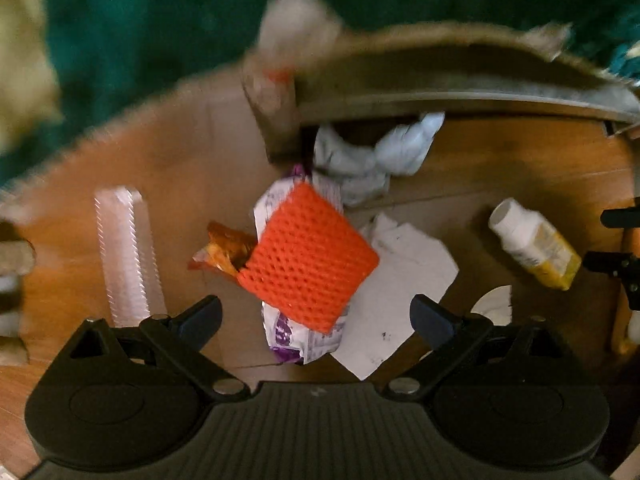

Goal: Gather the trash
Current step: 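Grasp the red mesh sleeve with left while right grasps the white milk bottle, then lift the red mesh and milk bottle and carry both to the teal bin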

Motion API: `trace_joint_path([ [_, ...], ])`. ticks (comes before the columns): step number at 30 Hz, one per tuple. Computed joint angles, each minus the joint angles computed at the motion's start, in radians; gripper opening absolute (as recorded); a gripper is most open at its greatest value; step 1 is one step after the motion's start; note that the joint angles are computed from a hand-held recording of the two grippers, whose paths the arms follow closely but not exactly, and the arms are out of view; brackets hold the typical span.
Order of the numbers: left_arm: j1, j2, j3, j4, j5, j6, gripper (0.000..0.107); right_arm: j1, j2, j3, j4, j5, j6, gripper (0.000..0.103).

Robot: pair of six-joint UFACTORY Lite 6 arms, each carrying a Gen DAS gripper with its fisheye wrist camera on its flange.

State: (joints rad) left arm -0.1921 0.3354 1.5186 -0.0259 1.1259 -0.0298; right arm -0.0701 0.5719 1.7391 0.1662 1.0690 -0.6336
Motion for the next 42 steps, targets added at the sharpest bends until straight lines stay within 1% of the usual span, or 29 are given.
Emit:
trace_joint_path([
  [3, 0.002, 0.01, -0.073, -0.002, -0.068, -0.008, 0.1, 0.024, 0.021, -0.048, -0.019, -0.062, -0.038, 0.051],
  [7, 0.003, 0.044, -0.099, -0.004, -0.127, 0.001, 0.1, 0.044, 0.024, -0.096, -0.031, -0.132, -0.107, 0.051],
  [9, -0.002, 0.064, -0.095, 0.004, -0.141, -0.011, 0.095, 0.052, 0.033, -0.111, -0.046, -0.154, -0.121, 0.051],
  [10, 0.002, 0.074, -0.094, -0.002, -0.15, -0.009, 0.089, 0.055, 0.041, -0.114, -0.052, -0.161, -0.123, 0.051],
  [12, 0.007, 0.093, -0.09, -0.008, -0.162, -0.017, 0.085, 0.061, 0.05, -0.127, -0.068, -0.185, -0.115, 0.053],
  [14, 0.013, 0.11, -0.089, -0.015, -0.175, -0.018, 0.082, 0.068, 0.046, -0.156, -0.085, -0.232, -0.102, 0.053],
  [16, 0.02, 0.122, -0.087, -0.027, -0.181, -0.011, 0.066, 0.071, 0.069, -0.14, -0.095, -0.23, -0.089, 0.051],
  [17, 0.029, 0.13, -0.082, -0.045, -0.179, -0.004, 0.061, 0.072, 0.081, -0.129, -0.097, -0.223, -0.085, 0.051],
  [19, 0.044, 0.135, -0.079, -0.071, -0.181, 0.003, 0.056, 0.082, 0.089, -0.131, -0.118, -0.241, -0.075, 0.051],
  [20, 0.052, 0.134, -0.079, -0.082, -0.183, 0.007, 0.048, 0.083, 0.098, -0.121, -0.115, -0.235, -0.076, 0.051],
  [23, 0.07, 0.131, -0.072, -0.107, -0.181, 0.008, 0.039, 0.087, 0.106, -0.111, -0.121, -0.233, -0.065, 0.05],
  [24, 0.074, 0.128, -0.071, -0.116, -0.178, 0.008, 0.033, 0.088, 0.105, -0.112, -0.122, -0.233, -0.061, 0.05],
  [27, 0.092, 0.123, -0.063, -0.133, -0.163, 0.003, 0.027, 0.095, 0.102, -0.118, -0.149, -0.236, -0.035, 0.05],
  [31, 0.096, 0.121, -0.049, -0.109, -0.135, -0.01, 0.021, 0.105, 0.049, -0.177, -0.184, -0.26, -0.016, 0.049],
  [34, 0.094, 0.105, -0.04, -0.098, -0.101, -0.007, 0.02, 0.101, -0.001, -0.199, -0.174, -0.254, 0.008, 0.049],
  [37, 0.088, 0.079, -0.02, -0.103, -0.049, 0.012, 0.02, 0.088, -0.064, -0.197, -0.151, -0.21, 0.053, 0.049],
  [42, 0.046, 0.013, 0.046, -0.119, 0.095, 0.058, 0.02, 0.031, -0.168, -0.146, -0.115, -0.091, 0.084, 0.049],
])
